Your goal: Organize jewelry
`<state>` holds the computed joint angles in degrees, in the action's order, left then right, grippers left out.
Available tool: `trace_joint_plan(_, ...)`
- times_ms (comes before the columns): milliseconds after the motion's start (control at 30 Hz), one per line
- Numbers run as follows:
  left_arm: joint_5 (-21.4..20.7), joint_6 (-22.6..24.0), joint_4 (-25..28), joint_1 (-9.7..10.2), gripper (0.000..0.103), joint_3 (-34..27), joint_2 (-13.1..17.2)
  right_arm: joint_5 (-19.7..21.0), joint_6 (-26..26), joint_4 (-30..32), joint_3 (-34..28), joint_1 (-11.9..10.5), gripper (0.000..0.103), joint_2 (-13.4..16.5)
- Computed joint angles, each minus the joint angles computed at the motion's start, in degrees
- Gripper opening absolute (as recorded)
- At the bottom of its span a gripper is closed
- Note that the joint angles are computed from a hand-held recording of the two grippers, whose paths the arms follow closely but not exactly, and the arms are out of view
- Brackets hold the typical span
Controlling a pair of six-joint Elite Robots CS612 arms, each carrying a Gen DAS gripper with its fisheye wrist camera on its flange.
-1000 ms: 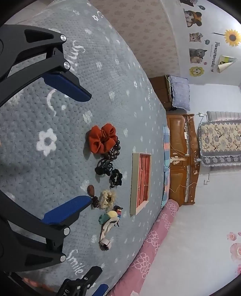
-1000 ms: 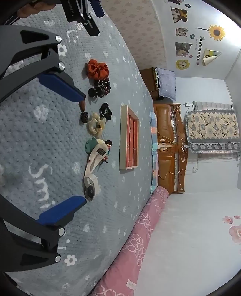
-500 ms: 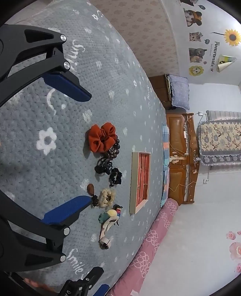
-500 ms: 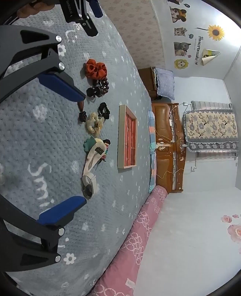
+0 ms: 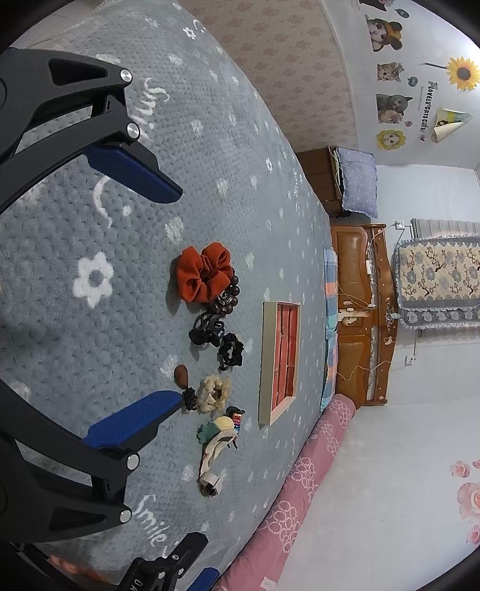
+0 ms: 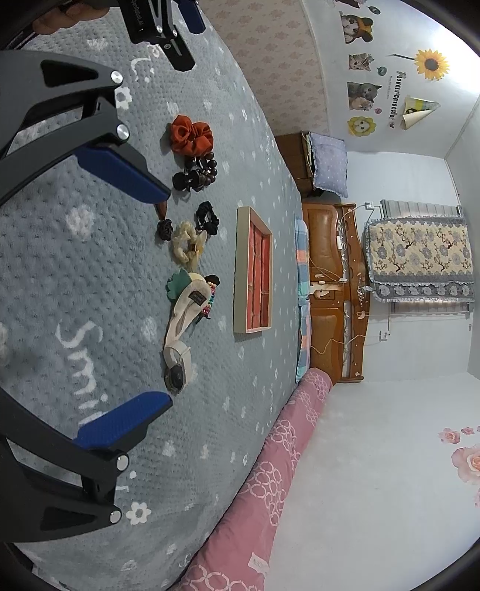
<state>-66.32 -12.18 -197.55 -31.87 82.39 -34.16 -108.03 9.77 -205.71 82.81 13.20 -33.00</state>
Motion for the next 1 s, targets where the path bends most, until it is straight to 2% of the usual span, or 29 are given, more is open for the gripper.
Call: trace_joint_plan(1000, 0.0, 0.3, 0.1, -0.23, 0.098, -0.1, -0.1, -0.5, -0.4, -0.1, 0.0, -0.1, 0.099, 0.1)
